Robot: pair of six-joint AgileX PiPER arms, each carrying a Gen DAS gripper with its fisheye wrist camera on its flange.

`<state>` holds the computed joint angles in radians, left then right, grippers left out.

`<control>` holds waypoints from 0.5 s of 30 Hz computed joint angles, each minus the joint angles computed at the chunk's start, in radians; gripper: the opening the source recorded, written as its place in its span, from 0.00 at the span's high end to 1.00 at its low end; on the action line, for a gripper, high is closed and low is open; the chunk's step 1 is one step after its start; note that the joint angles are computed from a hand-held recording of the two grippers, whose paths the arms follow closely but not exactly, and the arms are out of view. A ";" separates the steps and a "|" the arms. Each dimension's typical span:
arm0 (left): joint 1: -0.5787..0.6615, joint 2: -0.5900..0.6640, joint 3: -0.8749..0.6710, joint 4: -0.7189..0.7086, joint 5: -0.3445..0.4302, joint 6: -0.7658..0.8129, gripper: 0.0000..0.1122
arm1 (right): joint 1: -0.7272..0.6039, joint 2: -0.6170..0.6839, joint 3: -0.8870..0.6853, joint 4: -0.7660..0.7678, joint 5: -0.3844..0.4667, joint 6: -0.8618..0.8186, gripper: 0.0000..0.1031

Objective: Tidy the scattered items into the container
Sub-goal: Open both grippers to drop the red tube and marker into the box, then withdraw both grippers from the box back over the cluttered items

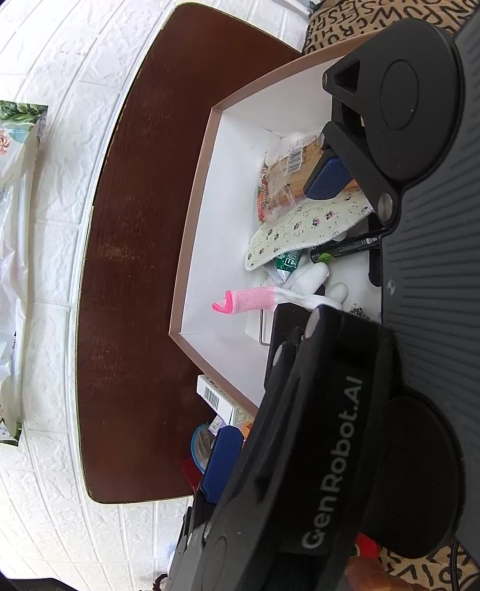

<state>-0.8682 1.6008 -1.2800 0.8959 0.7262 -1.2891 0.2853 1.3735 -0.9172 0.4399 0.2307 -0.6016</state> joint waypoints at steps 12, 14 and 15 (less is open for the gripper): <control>-0.080 -0.057 0.044 0.064 0.069 -0.095 0.08 | 0.028 -0.088 0.055 -0.135 -0.005 0.152 0.00; -0.098 -0.072 0.059 0.077 0.084 -0.121 0.08 | 0.044 -0.109 0.067 -0.203 -0.007 0.223 0.00; -0.108 -0.080 0.068 0.087 0.093 -0.137 0.08 | 0.050 -0.122 0.076 -0.226 -0.007 0.246 0.00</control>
